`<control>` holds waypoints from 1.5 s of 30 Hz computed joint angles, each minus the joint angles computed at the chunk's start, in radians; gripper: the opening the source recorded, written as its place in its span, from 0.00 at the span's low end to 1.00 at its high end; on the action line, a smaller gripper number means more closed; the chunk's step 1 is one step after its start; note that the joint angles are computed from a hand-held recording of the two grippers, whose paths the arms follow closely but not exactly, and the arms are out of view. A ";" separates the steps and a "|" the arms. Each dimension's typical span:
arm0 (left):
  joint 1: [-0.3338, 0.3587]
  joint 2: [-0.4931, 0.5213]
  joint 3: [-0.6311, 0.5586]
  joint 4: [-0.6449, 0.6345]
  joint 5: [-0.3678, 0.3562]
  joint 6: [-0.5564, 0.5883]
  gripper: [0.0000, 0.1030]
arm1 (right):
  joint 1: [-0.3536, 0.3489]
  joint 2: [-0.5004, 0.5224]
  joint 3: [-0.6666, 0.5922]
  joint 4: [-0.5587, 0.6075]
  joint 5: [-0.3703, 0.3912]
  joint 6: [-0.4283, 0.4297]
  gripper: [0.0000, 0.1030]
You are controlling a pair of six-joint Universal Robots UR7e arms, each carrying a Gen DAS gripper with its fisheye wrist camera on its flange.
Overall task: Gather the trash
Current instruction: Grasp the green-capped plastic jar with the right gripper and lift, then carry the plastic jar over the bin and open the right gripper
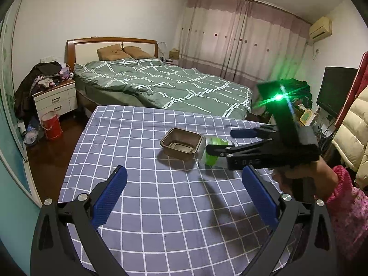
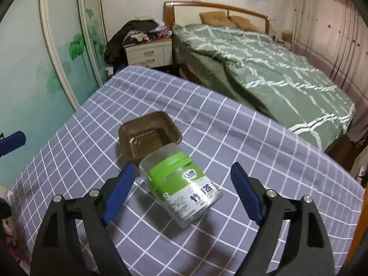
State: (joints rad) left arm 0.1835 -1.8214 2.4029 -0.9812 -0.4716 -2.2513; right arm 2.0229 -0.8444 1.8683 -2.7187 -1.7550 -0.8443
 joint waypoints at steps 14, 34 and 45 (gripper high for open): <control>0.013 -0.012 0.012 -0.055 0.002 0.042 0.95 | -0.010 -0.006 0.041 -0.016 -0.028 -0.006 0.62; 0.039 -0.010 0.032 -0.163 0.009 0.144 0.95 | -0.206 -0.405 0.266 -0.058 -0.005 0.097 0.50; 0.040 0.005 0.032 -0.185 0.012 0.167 0.95 | -0.370 -0.582 0.270 -0.095 -0.002 0.166 0.49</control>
State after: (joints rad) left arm 0.2231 -1.8165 2.4350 -1.1658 -0.4595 -2.0842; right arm 1.6534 -1.4268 2.1381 -2.8134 -1.7568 -0.6782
